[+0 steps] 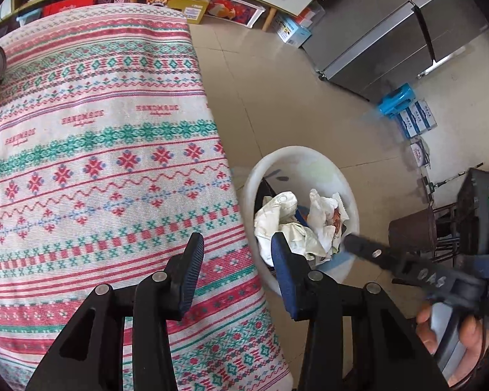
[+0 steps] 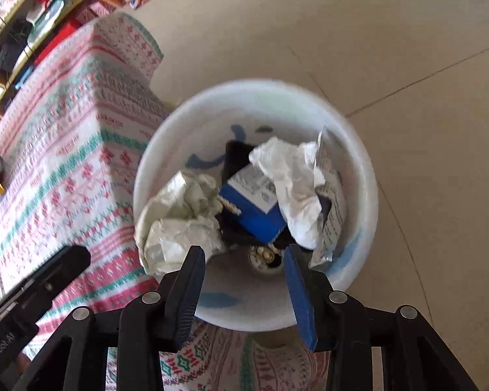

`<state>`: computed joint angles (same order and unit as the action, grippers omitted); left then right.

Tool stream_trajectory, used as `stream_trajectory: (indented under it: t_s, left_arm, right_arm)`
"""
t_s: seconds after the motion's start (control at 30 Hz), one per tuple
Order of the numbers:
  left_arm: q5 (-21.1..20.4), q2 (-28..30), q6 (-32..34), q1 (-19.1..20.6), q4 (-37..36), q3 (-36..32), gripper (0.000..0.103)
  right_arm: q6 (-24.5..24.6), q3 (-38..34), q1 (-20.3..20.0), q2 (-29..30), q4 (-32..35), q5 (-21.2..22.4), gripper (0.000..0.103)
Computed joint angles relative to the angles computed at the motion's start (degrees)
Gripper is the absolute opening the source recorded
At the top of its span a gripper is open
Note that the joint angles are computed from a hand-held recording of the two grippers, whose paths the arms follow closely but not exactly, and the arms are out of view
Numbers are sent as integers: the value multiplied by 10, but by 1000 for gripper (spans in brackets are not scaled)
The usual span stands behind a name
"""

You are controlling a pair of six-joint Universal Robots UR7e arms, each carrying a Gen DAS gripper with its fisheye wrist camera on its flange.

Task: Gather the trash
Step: 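Grasp the yellow bag with the left tool while the right tool grasps the red can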

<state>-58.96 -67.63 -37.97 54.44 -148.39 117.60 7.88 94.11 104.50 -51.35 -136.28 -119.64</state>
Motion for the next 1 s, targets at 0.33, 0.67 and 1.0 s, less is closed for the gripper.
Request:
stream_trajectory:
  t_s: [0.33,0.67,1.0]
  left_arm:
    - [134,-173,-63,22,97,54,45]
    - [236,-259,-42,87,142,11,60]
    - [159,-176,44,158,152,-107,77]
  right_arm:
    - [-84,10,45,15,-82,42,65]
    - [-130,-38,97,100,-39,52,66]
    - [-133,-72,123,148,-14,24,65]
